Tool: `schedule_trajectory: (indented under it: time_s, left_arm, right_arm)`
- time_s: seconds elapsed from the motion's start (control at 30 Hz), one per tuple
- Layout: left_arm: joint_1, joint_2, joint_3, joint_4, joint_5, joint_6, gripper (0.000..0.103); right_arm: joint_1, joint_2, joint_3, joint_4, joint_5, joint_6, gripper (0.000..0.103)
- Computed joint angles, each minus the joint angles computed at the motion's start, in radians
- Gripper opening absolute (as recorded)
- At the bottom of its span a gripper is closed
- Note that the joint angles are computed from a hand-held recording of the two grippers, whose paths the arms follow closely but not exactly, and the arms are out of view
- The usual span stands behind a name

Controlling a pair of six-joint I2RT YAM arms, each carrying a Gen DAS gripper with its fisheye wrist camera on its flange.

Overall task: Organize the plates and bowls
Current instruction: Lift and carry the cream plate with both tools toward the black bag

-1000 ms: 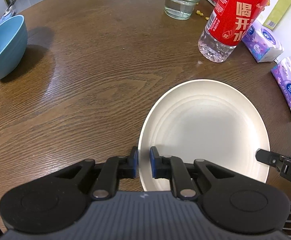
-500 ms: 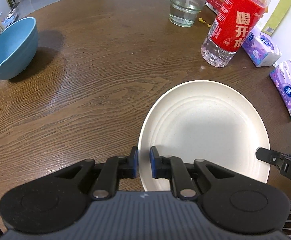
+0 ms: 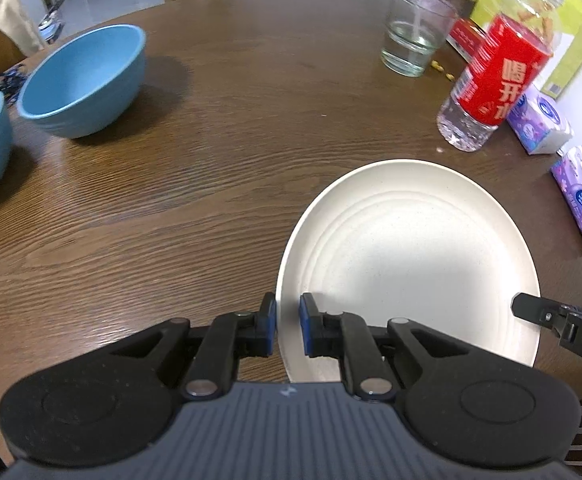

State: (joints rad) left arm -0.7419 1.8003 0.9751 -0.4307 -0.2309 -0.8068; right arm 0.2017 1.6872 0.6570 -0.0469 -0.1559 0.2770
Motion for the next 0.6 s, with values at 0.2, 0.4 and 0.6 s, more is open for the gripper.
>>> schedule_trajectory:
  time_s: [0.2,0.4,0.6]
  left_arm:
    - [0.020,-0.116,-0.106,-0.008,-0.018,-0.022,0.013]
    - [0.039,-0.241,-0.211,-0.026,-0.036,-0.050,0.013]
    - [0.068,-0.365,-0.304,-0.061,-0.047,-0.075,0.013]
  right_arm:
    - [0.090,-0.024,0.003,-0.010,0.022,0.034,0.006]
    - [0.190,-0.039,0.020,-0.024,0.050,0.075,0.006]
    - [0.283,-0.038,0.044,-0.043,0.072,0.108,0.006]
